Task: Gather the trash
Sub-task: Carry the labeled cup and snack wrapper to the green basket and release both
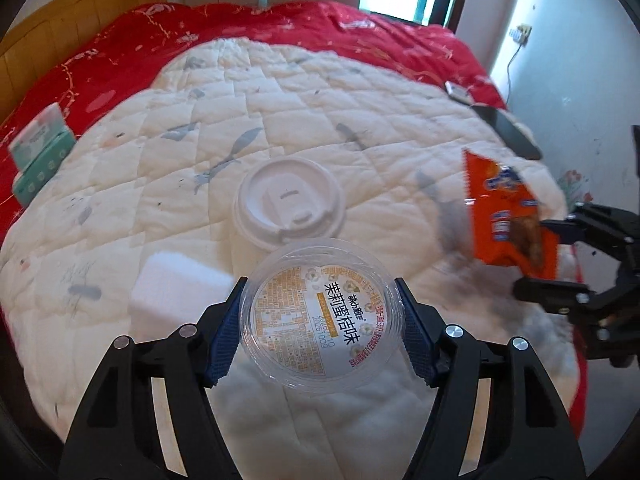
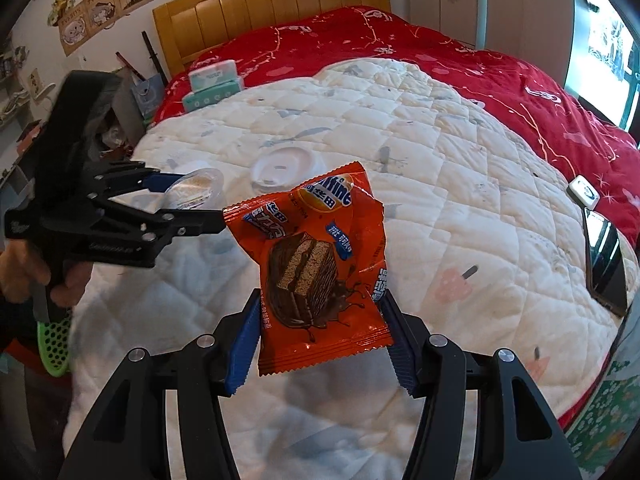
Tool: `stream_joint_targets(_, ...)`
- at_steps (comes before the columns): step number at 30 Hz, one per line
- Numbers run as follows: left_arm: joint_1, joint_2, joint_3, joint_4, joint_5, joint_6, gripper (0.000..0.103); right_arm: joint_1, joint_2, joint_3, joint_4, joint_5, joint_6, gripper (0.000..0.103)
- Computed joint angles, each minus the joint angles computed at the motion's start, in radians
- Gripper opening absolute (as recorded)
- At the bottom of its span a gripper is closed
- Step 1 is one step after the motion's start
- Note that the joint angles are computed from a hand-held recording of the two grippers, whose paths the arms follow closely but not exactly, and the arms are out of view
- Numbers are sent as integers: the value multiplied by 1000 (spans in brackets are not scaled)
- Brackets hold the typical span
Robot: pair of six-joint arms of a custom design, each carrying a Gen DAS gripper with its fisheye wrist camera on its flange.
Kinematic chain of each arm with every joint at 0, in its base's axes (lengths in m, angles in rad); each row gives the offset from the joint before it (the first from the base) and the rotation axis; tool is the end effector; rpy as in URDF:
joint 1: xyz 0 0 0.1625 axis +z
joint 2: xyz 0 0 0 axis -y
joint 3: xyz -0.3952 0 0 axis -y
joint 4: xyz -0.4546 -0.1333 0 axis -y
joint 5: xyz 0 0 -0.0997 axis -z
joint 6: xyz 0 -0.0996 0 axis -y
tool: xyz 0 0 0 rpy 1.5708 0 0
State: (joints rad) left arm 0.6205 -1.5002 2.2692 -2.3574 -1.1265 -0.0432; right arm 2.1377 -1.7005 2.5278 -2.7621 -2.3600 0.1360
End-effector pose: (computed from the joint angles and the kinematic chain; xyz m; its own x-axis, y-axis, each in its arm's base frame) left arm -0.2685 -0.4083 0.1524 -0.5658 0.7044 -0.4286 0.7898 0.6123 -0.0361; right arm 0.2541 -0.2825 0.1897 -0.7912 -0.0567 0.6089 -0.3982 0.8034 -0.4427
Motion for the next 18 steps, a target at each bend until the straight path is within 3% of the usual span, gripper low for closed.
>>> stream_joint_targets(3,-26,-100,44,44,-16,-49,68,43,17,-3,19,-8,46,55)
stream_joint_targets(9,-106,-357,139,222,32,-182,68,138,69,-19,68,-8,136,55)
stream_joint_targets(18,-251,-799,205,670,186,-472,68,260,222,-87,39,40,220,55)
